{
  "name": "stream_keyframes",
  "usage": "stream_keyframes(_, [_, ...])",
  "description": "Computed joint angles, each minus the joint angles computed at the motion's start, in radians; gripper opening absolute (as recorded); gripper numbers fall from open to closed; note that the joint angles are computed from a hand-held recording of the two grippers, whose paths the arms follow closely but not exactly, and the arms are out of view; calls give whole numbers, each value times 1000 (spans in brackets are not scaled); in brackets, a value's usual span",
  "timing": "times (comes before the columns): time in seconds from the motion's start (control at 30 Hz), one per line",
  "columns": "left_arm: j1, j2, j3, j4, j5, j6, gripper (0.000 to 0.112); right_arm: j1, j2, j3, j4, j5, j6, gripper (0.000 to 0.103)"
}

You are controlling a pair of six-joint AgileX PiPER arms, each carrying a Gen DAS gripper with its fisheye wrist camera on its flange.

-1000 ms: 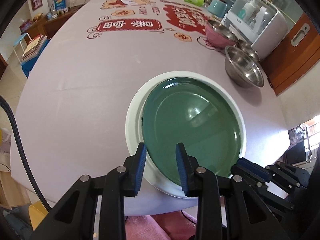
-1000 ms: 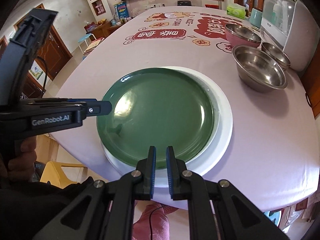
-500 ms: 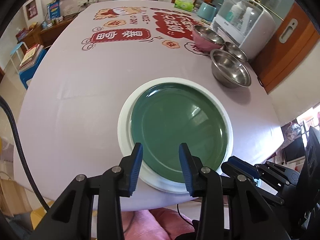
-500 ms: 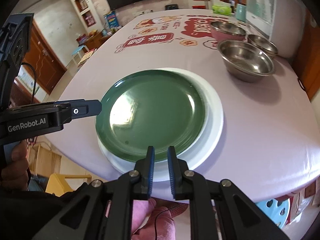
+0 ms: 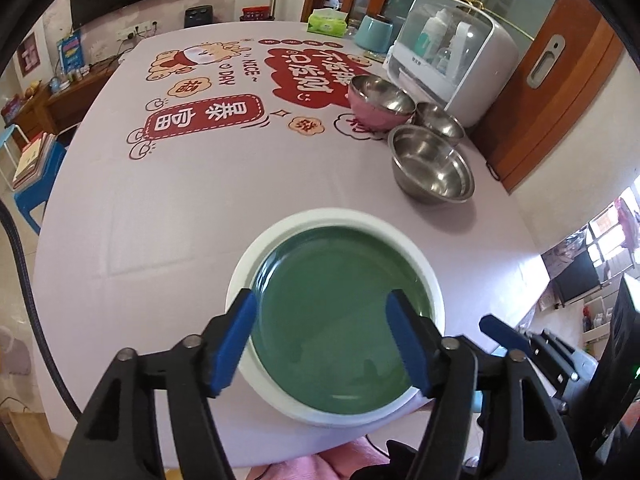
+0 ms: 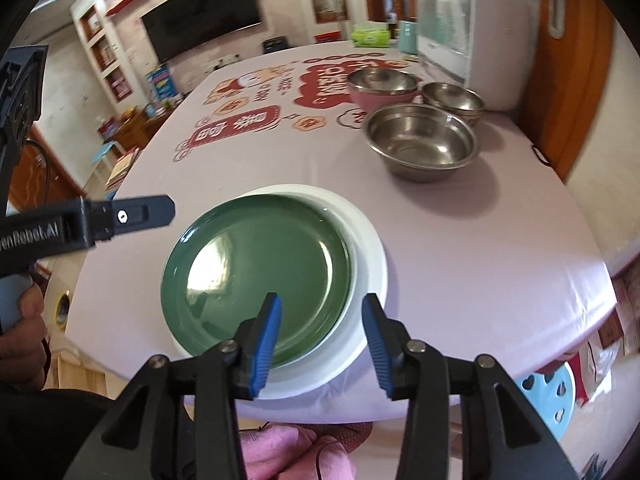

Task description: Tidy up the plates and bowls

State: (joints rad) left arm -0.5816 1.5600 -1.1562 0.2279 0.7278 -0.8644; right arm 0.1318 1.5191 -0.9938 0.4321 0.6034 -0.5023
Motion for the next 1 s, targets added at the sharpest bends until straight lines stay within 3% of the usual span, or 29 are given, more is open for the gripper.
stream_keyframes(0.07, [13, 6, -8, -19, -7, 34, 70, 10, -12, 20, -28, -29, 58, 51])
stream_keyframes(0.27, [28, 22, -16, -85, -19, 146, 76, 29, -35, 67, -100, -66, 203, 55])
stream_keyframes(0.4, [24, 35, -27, -107, -18, 179, 76, 11, -23, 53, -101, -69, 216, 56])
stream_keyframes(0.5, [18, 47, -46, -89, -22, 153, 81, -24, 4, 33, -35, -65, 134, 59])
stream_keyframes(0.73, [-14, 125, -164, -50, 22, 23, 82, -137, 99, -95, 88, 35, -117, 59])
stream_keyframes(1.0, [-110, 291, -423, 60, 156, -171, 82, -281, 265, -352, 181, 198, -348, 62])
